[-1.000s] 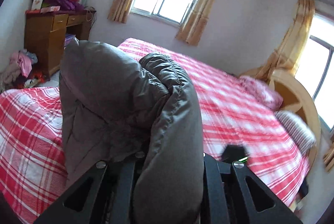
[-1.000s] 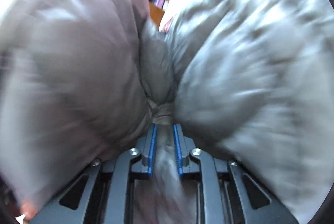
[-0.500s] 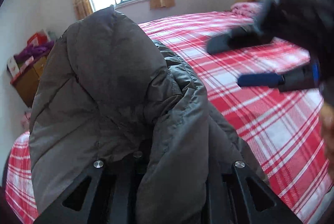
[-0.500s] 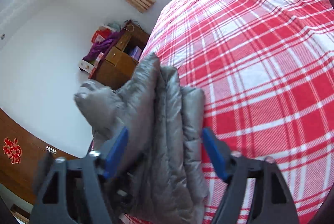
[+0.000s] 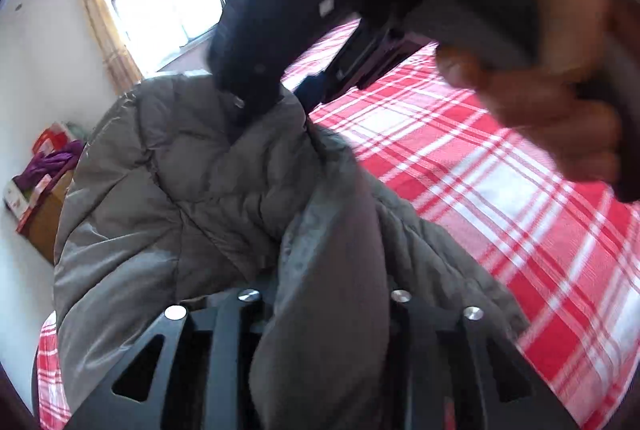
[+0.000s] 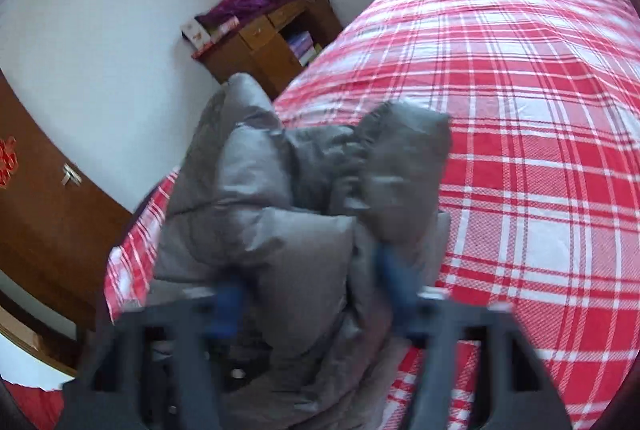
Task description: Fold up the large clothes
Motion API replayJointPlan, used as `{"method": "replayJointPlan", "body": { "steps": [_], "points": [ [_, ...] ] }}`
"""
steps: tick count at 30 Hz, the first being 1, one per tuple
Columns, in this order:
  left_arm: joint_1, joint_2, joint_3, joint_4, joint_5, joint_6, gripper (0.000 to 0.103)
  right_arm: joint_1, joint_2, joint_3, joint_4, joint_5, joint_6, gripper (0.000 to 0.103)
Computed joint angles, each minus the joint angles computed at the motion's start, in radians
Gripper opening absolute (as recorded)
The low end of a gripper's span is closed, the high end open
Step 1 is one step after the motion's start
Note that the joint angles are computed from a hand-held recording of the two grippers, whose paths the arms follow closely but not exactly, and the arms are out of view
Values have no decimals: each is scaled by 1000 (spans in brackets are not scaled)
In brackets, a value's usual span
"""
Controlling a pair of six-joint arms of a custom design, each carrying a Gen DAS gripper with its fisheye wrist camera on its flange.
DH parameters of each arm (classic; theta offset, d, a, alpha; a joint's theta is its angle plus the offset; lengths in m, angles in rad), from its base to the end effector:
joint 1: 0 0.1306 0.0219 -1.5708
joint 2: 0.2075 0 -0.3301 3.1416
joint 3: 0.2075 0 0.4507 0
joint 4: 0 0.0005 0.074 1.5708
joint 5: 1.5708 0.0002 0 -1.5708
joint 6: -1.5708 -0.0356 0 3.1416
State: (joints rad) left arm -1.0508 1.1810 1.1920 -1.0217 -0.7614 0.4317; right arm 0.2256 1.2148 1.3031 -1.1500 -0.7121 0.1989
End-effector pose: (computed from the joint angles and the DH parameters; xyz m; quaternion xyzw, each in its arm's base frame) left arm 0.2522 -0.3921 0.3756 0.1740 0.8811 0.0901 0.4304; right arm 0.4540 0.1275 0.4086 -0.2769 0.8682 0.3405 0.2315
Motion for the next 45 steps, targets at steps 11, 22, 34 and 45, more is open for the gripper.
{"method": "replayJointPlan", "body": {
  "steps": [11, 22, 34, 45],
  "points": [
    [-145, -327, -112, -96, -62, 74, 64, -68, 41, -68, 39, -71, -195, 23],
    [225, -579, -180, 97, 49, 313, 79, -121, 8, -161, 95, -180, -265, 23],
    [246, -179, -51, -33, 166, 467, 80, -145, -25, -215, 141, -215, -294, 23],
    [177, -63, -31, -103, -38, 493, 87, -173, -13, -190, 69, -211, -241, 30]
  ]
}}
